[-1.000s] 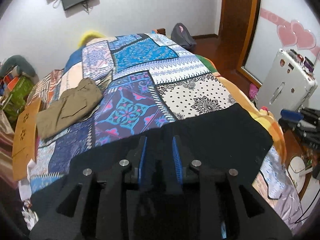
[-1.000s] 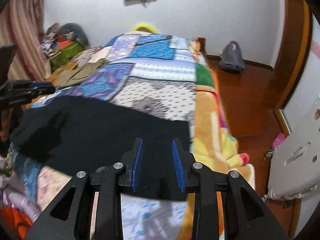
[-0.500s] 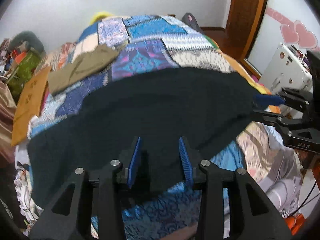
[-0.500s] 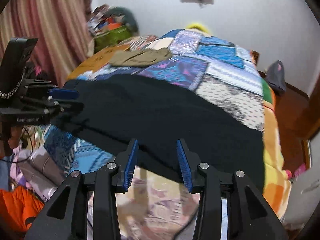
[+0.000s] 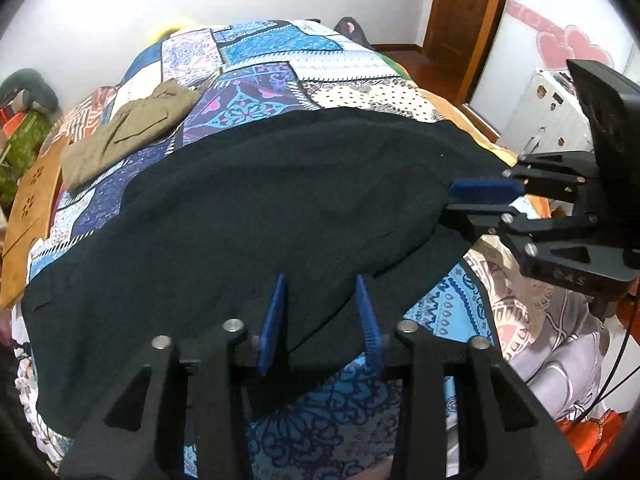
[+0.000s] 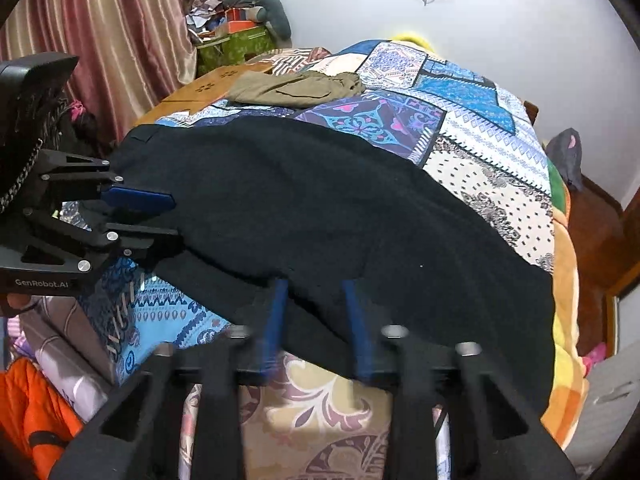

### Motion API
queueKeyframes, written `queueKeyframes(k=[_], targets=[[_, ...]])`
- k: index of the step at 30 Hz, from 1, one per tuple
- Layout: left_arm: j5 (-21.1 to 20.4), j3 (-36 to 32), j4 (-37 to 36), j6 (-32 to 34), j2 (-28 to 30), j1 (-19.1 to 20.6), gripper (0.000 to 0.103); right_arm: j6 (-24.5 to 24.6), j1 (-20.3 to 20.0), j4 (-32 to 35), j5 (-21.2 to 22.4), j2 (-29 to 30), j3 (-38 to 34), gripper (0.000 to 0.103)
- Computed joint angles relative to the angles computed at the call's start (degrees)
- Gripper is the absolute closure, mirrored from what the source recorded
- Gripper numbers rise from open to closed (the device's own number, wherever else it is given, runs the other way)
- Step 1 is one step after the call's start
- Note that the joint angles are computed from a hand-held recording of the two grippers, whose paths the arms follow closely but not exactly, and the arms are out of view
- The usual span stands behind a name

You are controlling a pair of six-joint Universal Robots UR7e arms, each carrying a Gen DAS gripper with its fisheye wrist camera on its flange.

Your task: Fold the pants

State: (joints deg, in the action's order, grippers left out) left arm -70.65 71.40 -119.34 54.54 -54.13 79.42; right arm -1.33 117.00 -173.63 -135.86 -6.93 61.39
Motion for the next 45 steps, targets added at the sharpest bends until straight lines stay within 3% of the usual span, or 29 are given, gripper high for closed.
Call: queueKeyframes(k=[4, 7, 18, 27, 30, 34, 36, 45], targets=[[-1.1, 0.6, -0.4, 1.8, -0.5, -0.1, 0.095, 0.1, -0.2, -2.3, 2.0, -0.6, 1.3, 0.093], [-1.8, 0.7, 0.0, 2.4, -1.0, -0.2, 0.1, 0.2, -0.2, -3.4, 3.2, -1.3, 2.4, 0.096], [-2.9, 1.6, 2.1, 1.2, -3.1, -0.1, 0.102, -0.2, 0.9, -4.1, 3.4, -2.4, 4.8, 0.099], [-3.6, 1.0, 4.8, -0.8, -3.6, -0.1, 0.102, 6.6, 0.6, -6.0, 3.6, -5.3, 10.7, 0.099], [-5.5, -0.2, 6.3, -1.7, -4.1, -0.7, 0.102, 7.6, 1.2, -9.1, 0.5, -7.0, 13.5, 0.093], [-7.0, 0.2, 3.0, -1.8, -3.9, -2.1, 0.102, 9.7, 1.1, -15.1, -4.0, -9.4, 18.1, 0.076], [-6.6, 0.1, 2.0, -2.4, -2.9, -2.6, 0.102, 11.1, 0.6, -16.0, -5.6, -10.1, 19.3, 0.075], [-2.5, -0.2, 4.2, -9.6, 3.5, -3.4, 0.101, 14.4, -3.2, -13.4, -3.7, -8.9, 18.4, 0.07]])
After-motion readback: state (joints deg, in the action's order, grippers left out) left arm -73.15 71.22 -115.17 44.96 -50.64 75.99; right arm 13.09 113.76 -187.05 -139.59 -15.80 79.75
